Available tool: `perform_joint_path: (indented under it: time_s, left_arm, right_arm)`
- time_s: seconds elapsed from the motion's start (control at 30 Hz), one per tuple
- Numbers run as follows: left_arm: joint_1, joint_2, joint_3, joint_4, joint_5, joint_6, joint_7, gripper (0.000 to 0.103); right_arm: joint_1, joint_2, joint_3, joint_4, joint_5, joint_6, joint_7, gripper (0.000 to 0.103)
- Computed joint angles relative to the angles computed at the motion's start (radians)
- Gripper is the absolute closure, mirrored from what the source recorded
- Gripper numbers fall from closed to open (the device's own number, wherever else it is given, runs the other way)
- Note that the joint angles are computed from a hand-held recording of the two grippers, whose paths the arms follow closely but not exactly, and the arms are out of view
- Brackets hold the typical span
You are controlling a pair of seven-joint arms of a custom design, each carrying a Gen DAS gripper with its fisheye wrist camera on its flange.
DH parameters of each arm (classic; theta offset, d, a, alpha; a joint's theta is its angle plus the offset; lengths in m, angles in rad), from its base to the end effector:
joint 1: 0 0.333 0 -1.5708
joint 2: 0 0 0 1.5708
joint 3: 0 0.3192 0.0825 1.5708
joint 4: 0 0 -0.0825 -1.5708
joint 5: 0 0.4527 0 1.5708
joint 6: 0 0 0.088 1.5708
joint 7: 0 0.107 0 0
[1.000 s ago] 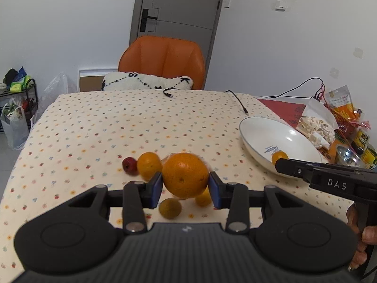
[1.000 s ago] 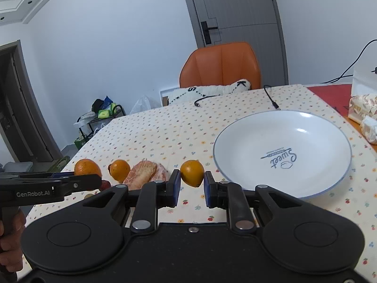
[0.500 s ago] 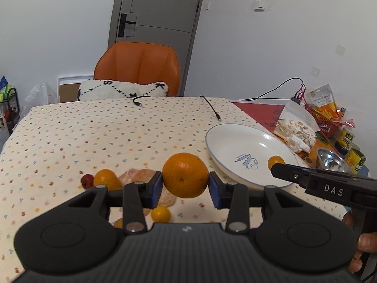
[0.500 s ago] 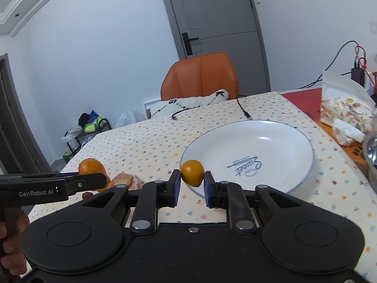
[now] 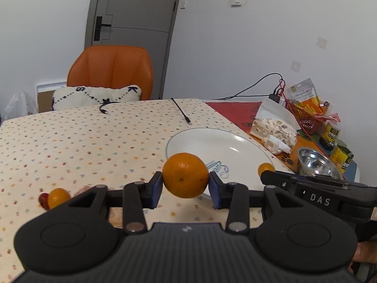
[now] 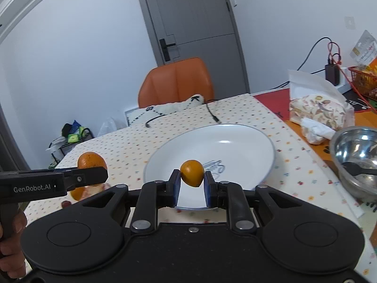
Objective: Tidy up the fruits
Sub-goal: 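Carry the orange in the left tool while the right tool carries the tangerine to the white bowl, then open the left tool over the bowl while the right tool releases the tangerine into it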
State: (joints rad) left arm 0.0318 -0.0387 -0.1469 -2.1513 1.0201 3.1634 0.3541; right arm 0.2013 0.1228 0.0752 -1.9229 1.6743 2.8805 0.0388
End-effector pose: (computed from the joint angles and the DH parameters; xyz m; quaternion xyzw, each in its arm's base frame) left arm 0.6020 -0.1478 0.4780 -0.6341 0.5925 -0.4049 0.2880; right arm 0.6611 0.1268 0.4428 -0.6742 0.5032 -0.1920 0.5054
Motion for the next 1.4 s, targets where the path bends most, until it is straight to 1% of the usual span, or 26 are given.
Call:
perform_joint_path:
  time_s: [0.07,0.17,0.27,0.5,0.63,0.73,0.9,0.93,1.07,1.13,1.23,1.3,1.37,1.4]
  left_arm:
    - [-0.008,0.019,-0.001,0.018,-0.018,0.000,0.016,0.063]
    - [-0.033,0.054,0.006,0.044,-0.080,0.008,0.079,0.063]
    - [-0.062,0.085,0.019,0.067,-0.139,-0.001,0.140,0.063]
    - [-0.130,0.147,0.067,0.119,-0.189,-0.017,0.185,0.063]
    - [-0.134,0.187,0.055,0.151,-0.281,-0.022,0.293,0.063]
    - [-0.153,0.215,0.066,0.181,-0.326,-0.037,0.341,0.063]
    - [-0.134,0.256,0.028,0.220,-0.466,-0.074,0.476,0.063]
    - [-0.138,0.262,0.029,0.226,-0.483,-0.077,0.490,0.063]
    - [-0.158,0.277,0.045,0.246,-0.516,-0.086,0.519,0.063]
    - [-0.151,0.283,0.035,0.253,-0.544,-0.093,0.551,0.063]
    - [-0.157,0.290,0.037,0.264,-0.568,-0.111,0.565,0.063]
    - [-0.147,0.292,0.022,0.270,-0.597,-0.129,0.596,0.063]
    - [-0.184,0.287,0.069,0.264,-0.551,-0.111,0.551,0.062]
    - [-0.193,0.283,0.079,0.262,-0.537,-0.110,0.537,0.060]
  right_arm:
    - [-0.001,0.010,-0.001,0.009,0.000,0.016,0.001,0.084]
    - [-0.007,0.026,-0.002,0.021,-0.007,0.027,0.019,0.084]
    - [-0.012,0.042,0.000,0.031,-0.017,0.043,0.034,0.084]
    - [-0.024,0.058,0.005,0.039,-0.032,0.061,0.048,0.084]
    - [-0.029,0.069,0.009,0.051,-0.049,0.063,0.060,0.084]
    - [-0.030,0.079,0.013,0.061,-0.068,0.072,0.071,0.084]
    - [-0.038,0.098,0.021,0.081,-0.093,0.083,0.096,0.084]
    - [-0.040,0.101,0.023,0.084,-0.100,0.085,0.103,0.084]
    - [-0.045,0.108,0.032,0.091,-0.109,0.096,0.107,0.084]
    - [-0.047,0.110,0.034,0.094,-0.122,0.098,0.122,0.084]
    - [-0.051,0.112,0.038,0.097,-0.126,0.102,0.123,0.084]
    - [-0.053,0.112,0.040,0.099,-0.126,0.105,0.121,0.084]
    - [-0.054,0.114,0.042,0.102,-0.128,0.106,0.122,0.084]
    - [-0.054,0.116,0.042,0.104,-0.128,0.107,0.123,0.084]
